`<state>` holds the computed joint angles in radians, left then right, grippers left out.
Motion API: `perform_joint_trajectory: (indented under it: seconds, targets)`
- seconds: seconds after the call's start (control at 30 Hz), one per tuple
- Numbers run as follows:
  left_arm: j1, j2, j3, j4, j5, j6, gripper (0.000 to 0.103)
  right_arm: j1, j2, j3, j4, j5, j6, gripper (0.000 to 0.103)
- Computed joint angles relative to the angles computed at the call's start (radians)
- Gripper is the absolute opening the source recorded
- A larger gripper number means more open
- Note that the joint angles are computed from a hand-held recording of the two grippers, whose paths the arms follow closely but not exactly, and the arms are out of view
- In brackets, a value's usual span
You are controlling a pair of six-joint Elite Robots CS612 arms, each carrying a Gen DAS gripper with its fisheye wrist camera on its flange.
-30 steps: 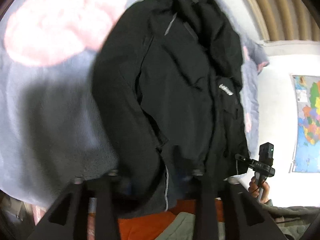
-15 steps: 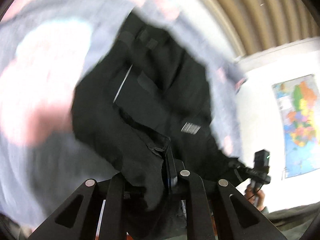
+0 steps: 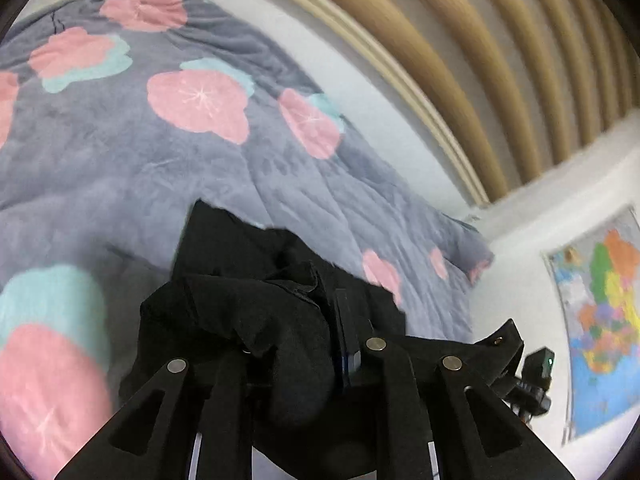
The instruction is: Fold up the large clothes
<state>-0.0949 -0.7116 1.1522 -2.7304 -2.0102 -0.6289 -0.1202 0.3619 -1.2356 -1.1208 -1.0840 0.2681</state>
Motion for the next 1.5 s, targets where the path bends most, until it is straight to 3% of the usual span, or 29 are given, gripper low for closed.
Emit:
perform_joint_trajectory:
  seconds: [0.13, 0.27, 0.33, 0.47, 0.6, 0.67, 0.77, 1.0, 1.07, 1.13, 1.2, 1.27, 1.37, 1.43, 1.5]
  targets:
    - [-0.006, 0.125, -0.176, 0.181, 0.048, -0.046, 0.024, 0.006, -0.027, 0.166, -0.026, -0.016, 0.066, 0.028]
    - [-0.007, 0.225, -0.290, 0.336, 0.020, -0.091, 0.034, 0.016, -0.034, 0.287, -0.016, -0.027, 0.099, 0.033]
    - [-0.007, 0.259, -0.313, 0.333, 0.015, -0.110, 0.035, 0.022, -0.028, 0.311, -0.030, -0.029, 0.111, 0.035]
    - [-0.010, 0.273, -0.332, 0.347, 0.015, -0.088, 0.036, 0.024, -0.031, 0.342, -0.042, -0.032, 0.106, 0.035]
    - [-0.003, 0.262, -0.339, 0.390, -0.016, -0.009, 0.037, 0.010, -0.030, 0.319, -0.032, -0.006, 0.114, 0.035]
    - [0.001, 0.247, -0.333, 0.398, -0.017, 0.033, 0.037, 0.001, -0.016, 0.269, -0.074, -0.013, 0.177, 0.036]
    - [0.008, 0.189, -0.266, 0.314, -0.013, 0.100, 0.038, -0.021, 0.001, 0.203, -0.116, 0.031, 0.243, 0.036]
    - [0.072, 0.108, -0.178, 0.197, -0.276, 0.085, 0.039, -0.046, 0.009, 0.134, -0.115, 0.160, 0.292, 0.039]
    - [0.083, 0.084, -0.152, 0.179, -0.319, 0.093, 0.041, -0.053, 0.011, 0.114, -0.111, 0.193, 0.300, 0.044]
    - [0.095, 0.062, -0.120, 0.153, -0.386, 0.107, 0.051, -0.057, 0.006, 0.096, -0.087, 0.202, 0.280, 0.055]
    - [0.096, 0.024, -0.072, 0.103, -0.335, 0.128, 0.071, -0.057, -0.005, 0.075, -0.057, 0.168, 0.240, 0.060]
    - [0.095, -0.017, -0.017, 0.045, -0.237, 0.127, 0.079, -0.051, -0.018, 0.057, -0.042, 0.090, 0.190, 0.070]
    - [0.091, -0.033, 0.002, 0.048, -0.192, 0.143, 0.080, -0.035, -0.036, 0.047, -0.037, -0.031, 0.101, 0.079]
    - [0.073, -0.035, -0.007, 0.126, -0.096, 0.195, 0.080, -0.020, -0.040, 0.053, -0.035, -0.088, 0.055, 0.082]
    - [0.059, -0.019, -0.032, 0.180, -0.045, 0.221, 0.080, -0.007, -0.044, 0.070, -0.033, -0.136, 0.011, 0.082]
